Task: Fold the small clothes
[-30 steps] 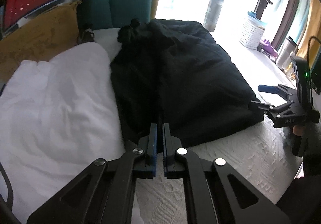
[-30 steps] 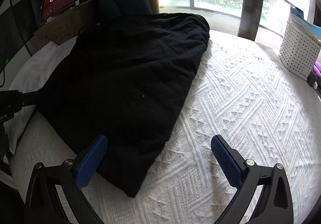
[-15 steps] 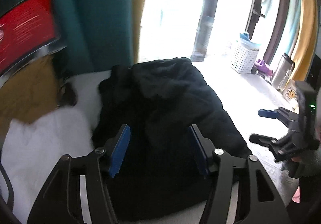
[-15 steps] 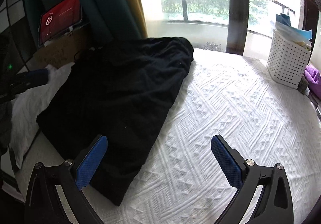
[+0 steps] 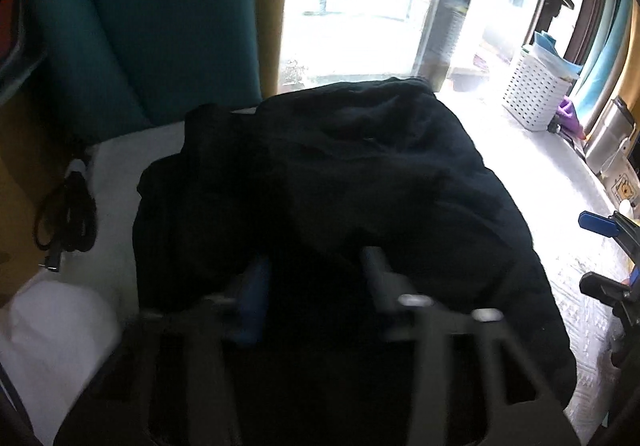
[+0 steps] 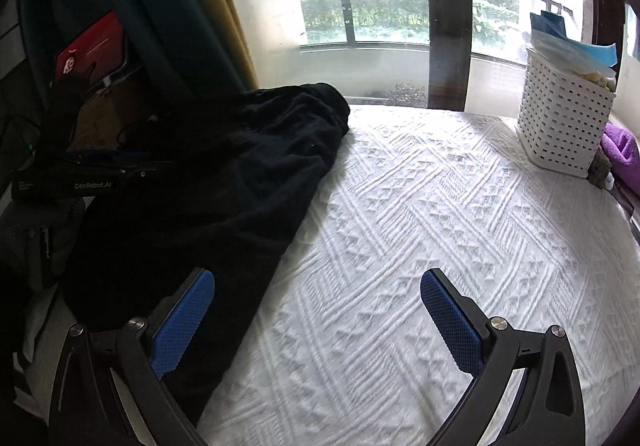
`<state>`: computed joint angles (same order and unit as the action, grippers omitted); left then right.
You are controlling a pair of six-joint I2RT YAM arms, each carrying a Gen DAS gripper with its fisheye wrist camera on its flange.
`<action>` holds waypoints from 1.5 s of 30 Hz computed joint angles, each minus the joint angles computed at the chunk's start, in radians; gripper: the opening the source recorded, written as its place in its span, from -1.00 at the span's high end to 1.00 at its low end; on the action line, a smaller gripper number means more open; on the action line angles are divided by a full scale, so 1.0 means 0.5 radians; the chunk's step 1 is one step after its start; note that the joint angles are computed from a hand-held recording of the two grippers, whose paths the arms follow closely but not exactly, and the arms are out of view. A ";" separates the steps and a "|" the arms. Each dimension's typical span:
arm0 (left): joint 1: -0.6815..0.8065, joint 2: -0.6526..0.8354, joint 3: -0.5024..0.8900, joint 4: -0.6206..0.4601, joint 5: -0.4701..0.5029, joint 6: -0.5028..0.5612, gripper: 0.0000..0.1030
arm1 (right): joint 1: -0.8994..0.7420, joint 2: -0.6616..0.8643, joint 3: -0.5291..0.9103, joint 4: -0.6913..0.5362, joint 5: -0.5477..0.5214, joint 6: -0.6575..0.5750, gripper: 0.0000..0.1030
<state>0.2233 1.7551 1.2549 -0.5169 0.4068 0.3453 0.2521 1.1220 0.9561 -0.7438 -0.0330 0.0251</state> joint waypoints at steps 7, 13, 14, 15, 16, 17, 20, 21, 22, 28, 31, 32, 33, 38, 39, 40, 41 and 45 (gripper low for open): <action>0.154 -0.034 0.027 -0.030 0.117 0.108 0.88 | -0.025 0.102 -0.001 0.063 -0.007 -0.027 -1.00; 0.199 -0.140 0.017 -0.156 0.101 0.137 0.81 | 0.040 0.134 0.032 0.071 0.035 -0.007 -1.00; 0.217 -0.174 0.009 -0.171 0.119 0.139 0.81 | 0.052 0.134 0.040 0.069 0.042 -0.004 -1.00; 0.231 -0.193 0.046 -0.208 0.155 0.122 0.68 | 0.063 0.134 0.048 0.068 0.050 0.000 -1.00; 0.230 -0.210 0.070 -0.224 0.163 0.093 0.25 | 0.070 0.134 0.051 0.068 0.055 0.003 -1.00; 0.261 -0.256 0.057 -0.214 0.176 0.071 0.04 | 0.073 0.135 0.052 0.070 0.057 0.004 -1.00; 0.375 -0.314 0.070 -0.253 0.238 0.114 -0.31 | 0.086 0.147 0.064 0.077 0.067 0.008 -1.00; 0.386 -0.306 0.081 -0.263 0.230 0.121 -0.31 | 0.090 0.153 0.071 0.078 0.068 0.008 -1.00; 0.395 -0.274 0.102 -0.263 0.212 0.116 -0.32 | 0.092 0.157 0.080 0.078 0.067 0.007 -1.00; 0.364 -0.083 0.169 -0.361 0.190 0.098 -0.32 | 0.085 0.194 0.135 0.096 0.064 -0.001 -1.00; 0.314 -0.027 0.172 -0.335 0.141 0.103 -0.32 | 0.045 0.220 0.141 0.115 0.044 0.000 -1.00; 0.301 0.012 0.198 -0.339 0.133 0.093 -0.32 | 0.036 0.231 0.144 0.121 0.040 0.001 -1.00; 0.288 0.042 0.221 -0.346 0.134 0.078 -0.32 | 0.028 0.245 0.150 0.128 0.038 0.001 -1.00; 0.256 0.095 0.263 -0.355 0.142 0.076 -0.32 | 0.000 0.324 0.191 0.168 0.026 -0.004 -1.00; 0.244 0.091 0.255 -0.339 0.137 0.081 -0.32 | -0.005 0.340 0.199 0.176 0.024 -0.003 -1.00; 0.235 0.091 0.253 -0.331 0.129 0.083 -0.32 | -0.008 0.354 0.204 0.183 0.022 -0.003 -1.00; 0.213 0.104 0.253 -0.304 0.114 0.063 -0.32 | -0.008 0.371 0.211 0.192 0.022 -0.003 -1.00; 0.229 0.166 0.297 -0.310 0.131 0.065 -0.32 | 0.003 0.419 0.231 0.211 0.030 -0.012 -1.00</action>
